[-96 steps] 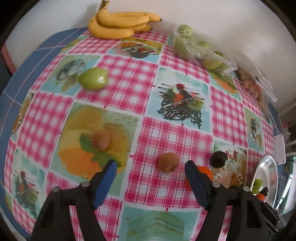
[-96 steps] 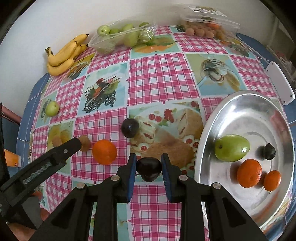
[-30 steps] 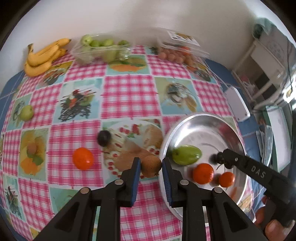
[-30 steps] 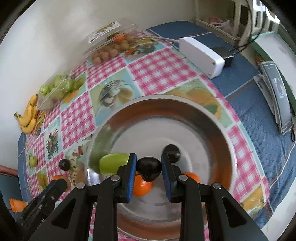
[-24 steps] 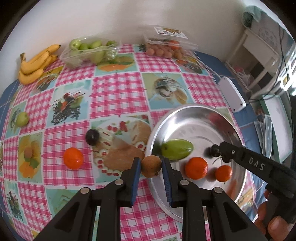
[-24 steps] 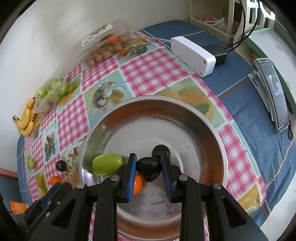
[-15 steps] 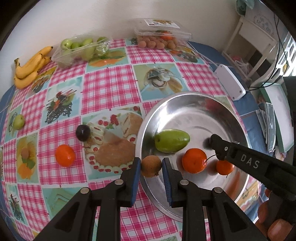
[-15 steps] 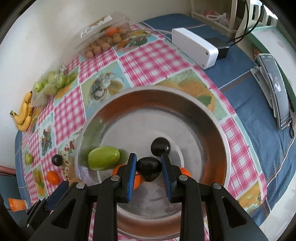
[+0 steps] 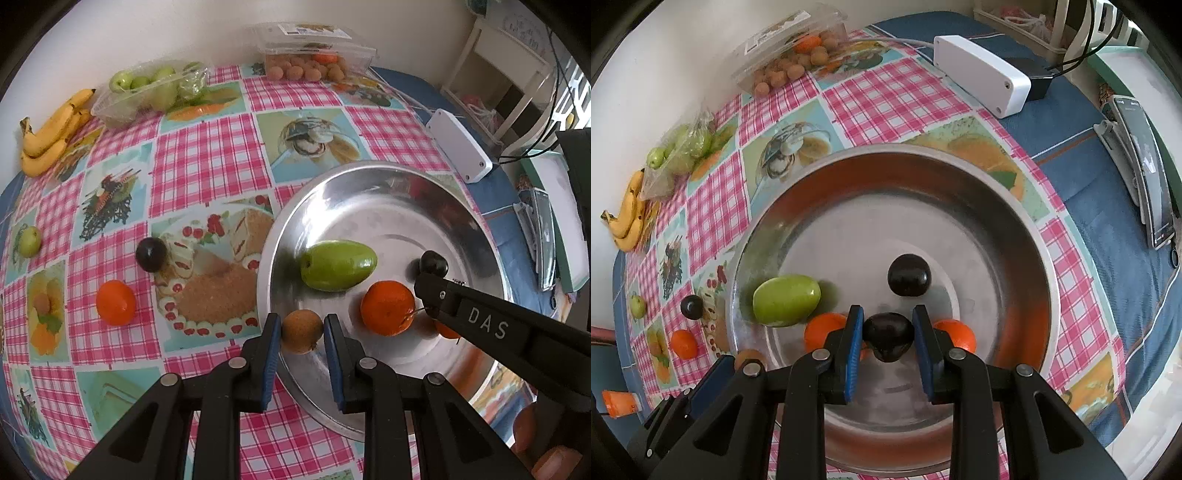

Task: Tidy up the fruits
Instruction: 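Carry the plum and kiwi over the steel bowl with both grippers, then lower the plum and kiwi into the bowl and open both grippers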

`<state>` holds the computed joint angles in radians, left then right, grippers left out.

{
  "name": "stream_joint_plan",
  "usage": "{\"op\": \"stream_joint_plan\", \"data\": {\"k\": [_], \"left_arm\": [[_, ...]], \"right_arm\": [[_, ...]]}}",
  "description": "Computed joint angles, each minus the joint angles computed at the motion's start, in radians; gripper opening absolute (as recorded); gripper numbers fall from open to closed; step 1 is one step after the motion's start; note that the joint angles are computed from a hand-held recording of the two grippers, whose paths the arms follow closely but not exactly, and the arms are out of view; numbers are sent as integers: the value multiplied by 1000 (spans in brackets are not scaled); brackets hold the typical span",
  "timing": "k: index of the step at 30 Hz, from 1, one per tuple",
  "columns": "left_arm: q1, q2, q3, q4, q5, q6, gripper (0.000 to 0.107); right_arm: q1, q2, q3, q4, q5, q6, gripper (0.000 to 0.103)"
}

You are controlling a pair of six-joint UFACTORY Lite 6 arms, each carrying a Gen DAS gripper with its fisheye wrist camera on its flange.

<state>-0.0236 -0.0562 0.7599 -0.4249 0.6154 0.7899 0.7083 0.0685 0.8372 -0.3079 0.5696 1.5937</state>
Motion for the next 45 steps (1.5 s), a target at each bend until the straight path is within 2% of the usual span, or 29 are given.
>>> {"op": "stream_joint_plan", "data": {"k": [22, 26, 30, 38, 45], "left_arm": [[-17, 14, -3, 10, 5, -3, 28], [-17, 12, -2, 9, 9, -6, 28], [-14, 4, 0, 6, 18, -9, 28], [58, 26, 61, -35, 72, 25, 28], [148, 109, 162, -58, 116, 32, 28]], "right_arm": [[-3, 8, 3, 14, -6, 16, 29], [1, -11, -7, -13, -2, 57, 36], [9, -16, 3, -47, 10, 85, 36], [44, -37, 33, -154, 59, 156, 36], [50, -17, 54, -140, 70, 125, 36]]}}
